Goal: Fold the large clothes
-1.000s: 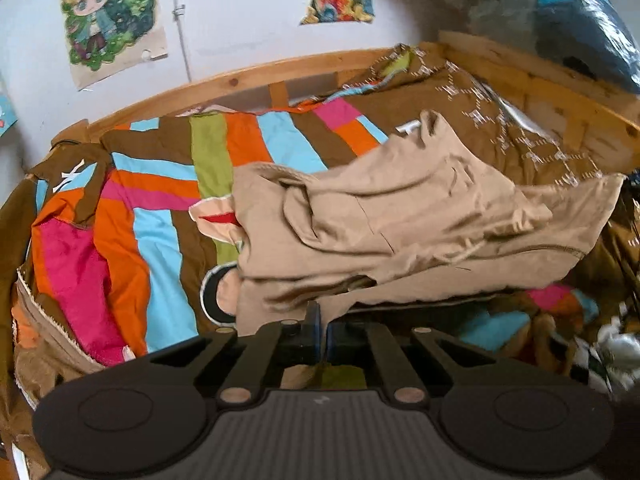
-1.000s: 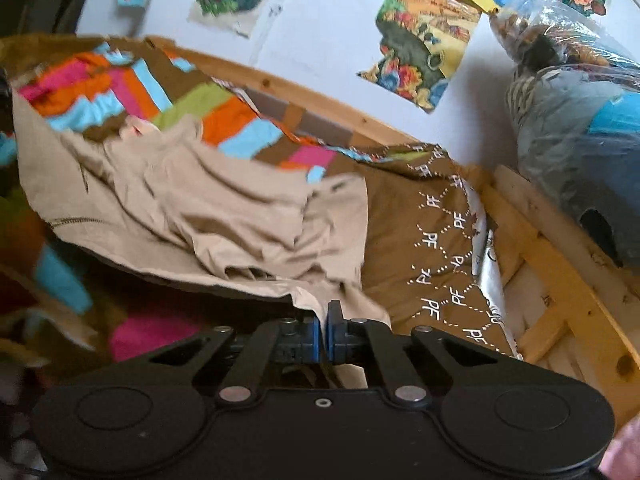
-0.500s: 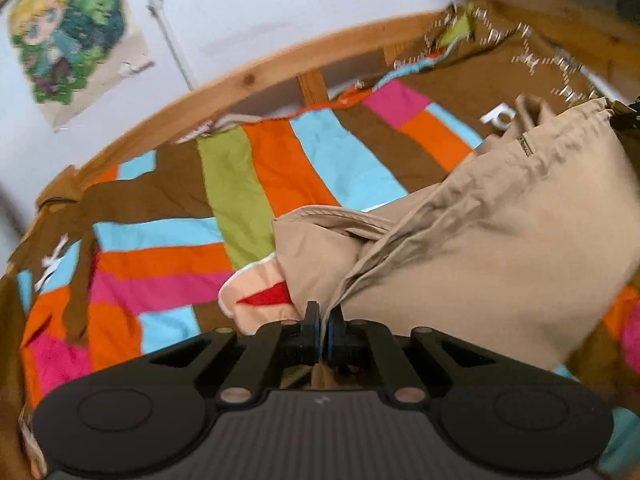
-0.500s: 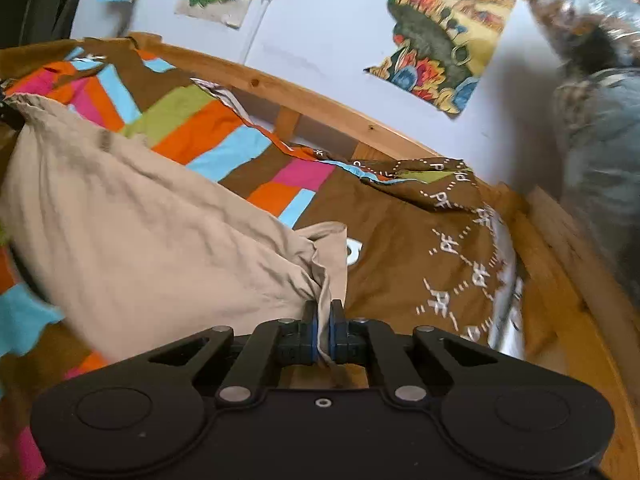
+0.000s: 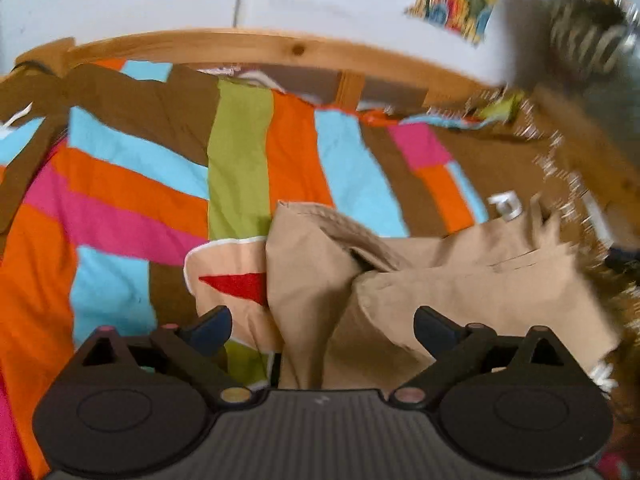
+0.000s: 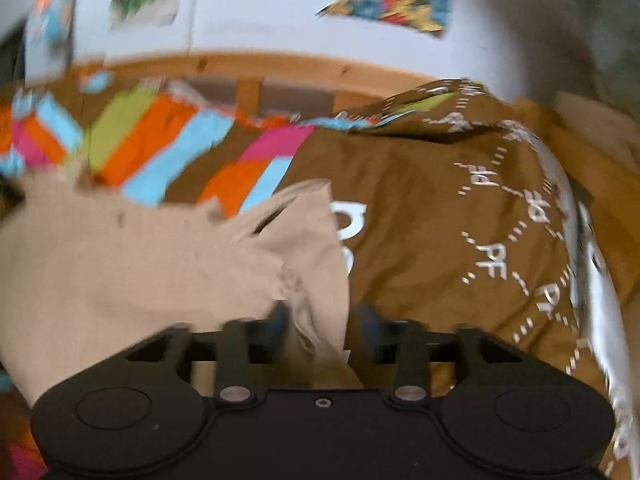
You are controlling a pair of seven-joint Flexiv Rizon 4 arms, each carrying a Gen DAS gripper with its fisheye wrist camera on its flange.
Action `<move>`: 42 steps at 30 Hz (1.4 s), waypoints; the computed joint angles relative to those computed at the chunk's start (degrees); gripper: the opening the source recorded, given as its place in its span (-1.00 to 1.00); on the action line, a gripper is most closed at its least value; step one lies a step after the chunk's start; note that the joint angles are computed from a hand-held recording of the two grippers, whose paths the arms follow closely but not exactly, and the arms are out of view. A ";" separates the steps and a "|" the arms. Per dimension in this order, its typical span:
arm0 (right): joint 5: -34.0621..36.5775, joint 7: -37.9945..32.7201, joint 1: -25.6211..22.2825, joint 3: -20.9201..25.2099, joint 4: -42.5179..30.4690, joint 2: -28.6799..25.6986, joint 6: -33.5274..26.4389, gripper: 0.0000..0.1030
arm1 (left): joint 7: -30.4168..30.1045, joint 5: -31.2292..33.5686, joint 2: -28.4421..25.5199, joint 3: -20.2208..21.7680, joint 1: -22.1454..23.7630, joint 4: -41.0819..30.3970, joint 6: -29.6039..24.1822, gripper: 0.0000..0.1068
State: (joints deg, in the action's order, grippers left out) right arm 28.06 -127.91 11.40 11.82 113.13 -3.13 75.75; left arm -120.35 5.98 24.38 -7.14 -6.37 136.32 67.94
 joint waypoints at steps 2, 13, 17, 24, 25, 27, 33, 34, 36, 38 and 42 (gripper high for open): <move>8.46 -4.23 -1.79 -0.34 -1.31 2.48 -2.87 0.47 | -1.56 -0.53 3.93 0.39 -0.70 2.18 -0.74 0.89; 10.22 3.86 -1.23 -6.28 9.28 13.42 -3.81 0.59 | -14.47 12.87 13.40 -20.33 4.76 1.39 -19.77 0.36; 3.88 10.36 -0.39 -6.48 11.10 12.23 -3.11 -0.28 | -19.22 18.36 11.59 -20.05 5.39 0.58 -18.19 -0.17; 2.29 15.94 1.01 -6.91 5.32 7.04 -1.01 -0.79 | -34.45 14.59 15.32 -11.36 5.05 6.46 -16.67 -0.54; 0.32 17.50 0.75 -6.43 5.23 6.23 -0.57 -0.79 | -34.40 13.73 15.19 -9.49 4.22 7.37 -15.91 -0.54; -6.23 22.87 -0.08 -5.37 6.31 4.67 1.53 -0.75 | -34.45 12.78 15.90 -8.41 3.18 7.96 -16.40 -0.40; -15.87 32.80 -2.09 -4.29 12.48 5.81 7.58 0.00 | -34.60 12.14 19.23 -10.69 0.65 5.15 -25.05 0.17; -16.96 33.77 -2.37 -4.14 13.95 6.87 8.52 0.06 | -35.14 11.52 19.56 -10.91 0.23 4.71 -26.14 0.20; -15.35 32.51 -1.64 -4.58 16.25 9.89 8.93 0.10 | -36.24 10.25 19.53 -10.97 -0.70 4.15 -26.64 0.26; -12.58 31.97 0.17 -5.75 17.99 13.82 6.81 0.16 | -36.67 8.45 19.00 -10.07 -2.57 4.51 -24.30 0.39; -3.87 30.01 6.31 -10.32 20.02 22.28 -1.50 0.40 | -39.44 2.24 16.00 -7.28 -6.68 8.24 -15.29 0.53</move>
State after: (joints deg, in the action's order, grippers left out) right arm 24.19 -97.90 17.71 1.51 133.15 19.15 74.26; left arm -159.79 8.21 40.38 -14.42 -13.05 144.56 52.65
